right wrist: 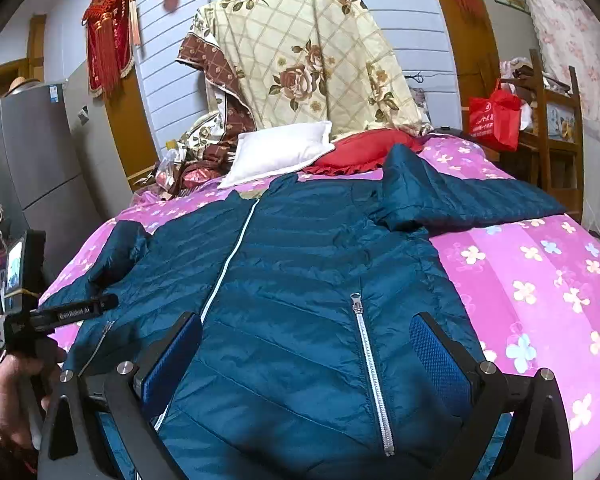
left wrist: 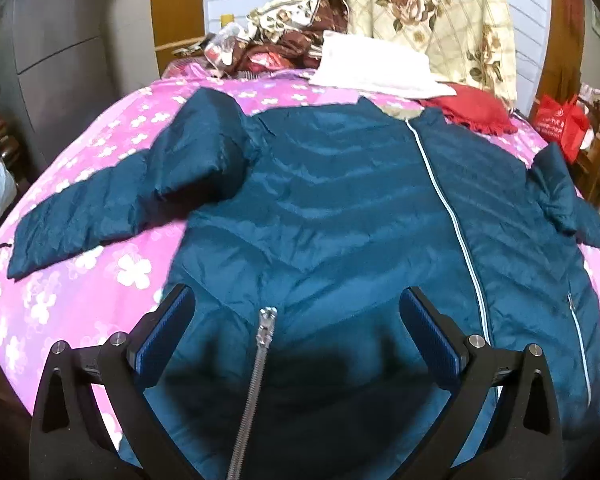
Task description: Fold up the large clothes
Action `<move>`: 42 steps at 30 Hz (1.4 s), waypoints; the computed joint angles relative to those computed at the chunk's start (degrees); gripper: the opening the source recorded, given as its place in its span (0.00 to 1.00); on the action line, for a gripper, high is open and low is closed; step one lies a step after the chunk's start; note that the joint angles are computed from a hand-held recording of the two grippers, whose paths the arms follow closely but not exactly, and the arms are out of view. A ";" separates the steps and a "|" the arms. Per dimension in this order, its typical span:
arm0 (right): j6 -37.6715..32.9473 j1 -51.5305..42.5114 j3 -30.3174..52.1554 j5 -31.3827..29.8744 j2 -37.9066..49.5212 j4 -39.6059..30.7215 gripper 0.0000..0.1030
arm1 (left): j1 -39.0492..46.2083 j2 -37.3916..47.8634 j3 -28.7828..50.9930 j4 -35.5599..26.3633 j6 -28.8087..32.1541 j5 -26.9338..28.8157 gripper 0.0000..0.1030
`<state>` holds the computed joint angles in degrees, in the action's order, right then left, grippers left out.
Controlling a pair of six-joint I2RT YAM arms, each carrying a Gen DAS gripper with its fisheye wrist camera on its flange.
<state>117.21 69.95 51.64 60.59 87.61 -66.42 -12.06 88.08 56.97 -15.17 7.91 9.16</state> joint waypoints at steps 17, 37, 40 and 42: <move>-0.29 0.12 1.95 0.10 2.03 -1.38 1.00 | -0.37 -1.28 -0.99 -0.17 -0.67 0.80 1.00; -3.25 -7.10 -1.80 -1.46 -2.34 -4.38 1.00 | 3.38 0.82 1.34 -2.74 -2.24 6.82 1.00; -3.19 -7.97 -3.02 -2.30 -3.45 -3.33 1.00 | 6.64 2.09 4.43 -3.47 -5.08 9.91 1.00; -3.96 -8.39 -2.59 -2.63 -2.86 -3.32 1.00 | 9.59 5.00 9.73 -5.99 -5.84 10.19 1.00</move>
